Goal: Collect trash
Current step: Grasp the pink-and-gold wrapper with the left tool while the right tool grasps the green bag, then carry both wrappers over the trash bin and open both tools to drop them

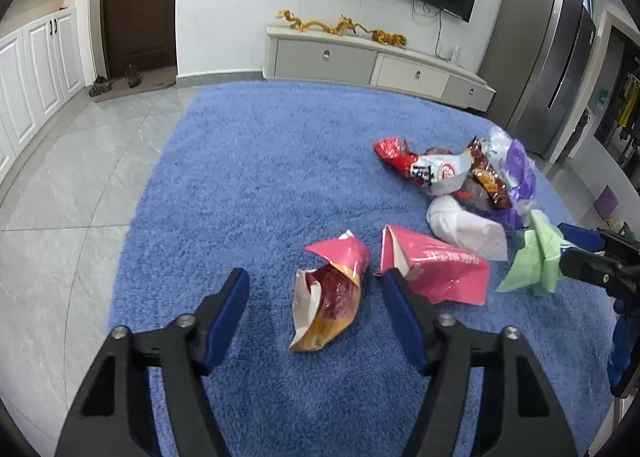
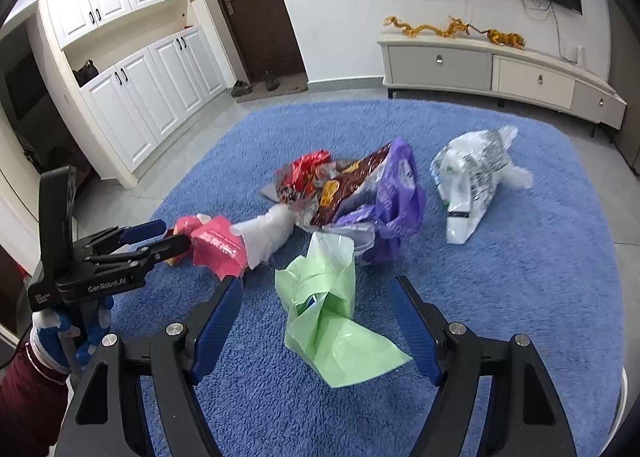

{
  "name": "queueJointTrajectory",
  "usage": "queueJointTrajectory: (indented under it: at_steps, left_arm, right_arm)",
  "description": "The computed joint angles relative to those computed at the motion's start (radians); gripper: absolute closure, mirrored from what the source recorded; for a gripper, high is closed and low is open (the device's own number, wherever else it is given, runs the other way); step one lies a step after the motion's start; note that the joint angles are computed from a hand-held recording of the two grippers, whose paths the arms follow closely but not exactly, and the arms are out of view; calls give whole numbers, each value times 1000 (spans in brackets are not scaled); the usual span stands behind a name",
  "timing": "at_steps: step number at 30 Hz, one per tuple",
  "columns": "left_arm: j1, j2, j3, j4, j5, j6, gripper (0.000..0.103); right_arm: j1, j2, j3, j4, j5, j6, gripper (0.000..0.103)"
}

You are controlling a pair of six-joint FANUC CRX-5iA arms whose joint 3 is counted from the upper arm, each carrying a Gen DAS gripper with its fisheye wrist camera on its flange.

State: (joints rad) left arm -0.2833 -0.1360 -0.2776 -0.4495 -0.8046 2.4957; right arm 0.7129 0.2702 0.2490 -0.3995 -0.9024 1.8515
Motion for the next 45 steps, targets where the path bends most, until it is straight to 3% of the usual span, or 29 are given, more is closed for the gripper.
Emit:
queueJointTrajectory:
  at_steps: [3, 5, 7, 10, 18, 31, 39, 45]
  left_arm:
    - [20, 13, -5, 40, 20, -37, 51]
    - [25, 17, -5, 52, 24, -54, 57]
    - [17, 25, 6, 48, 14, -60, 66]
    - [-3, 35, 26, 22, -8, -45, 72]
    - [-124, 11, 56, -87, -82, 107, 77]
    - [-435, -24, 166, -308, -277, 311, 78]
    - [-558, 64, 313, -365, -322, 290, 78]
    - [-557, 143, 412, -325, -260, 216, 78]
  right_arm:
    - [-8, 12, 9, -13, -12, 11, 30]
    - [-13, 23, 20, -19, -23, 18, 41]
    - [-20, 27, 26, -35, -37, 31, 59]
    - [-36, 19, 22, -68, -47, 56, 70]
    - [-82, -87, -55, -132, -55, 121, 72]
    - [-132, -348, -248, -158, 13, 141, 73]
    - [-213, -462, -304, -176, 42, 147, 73]
    - [-316, -504, -327, -190, 52, 156, 73]
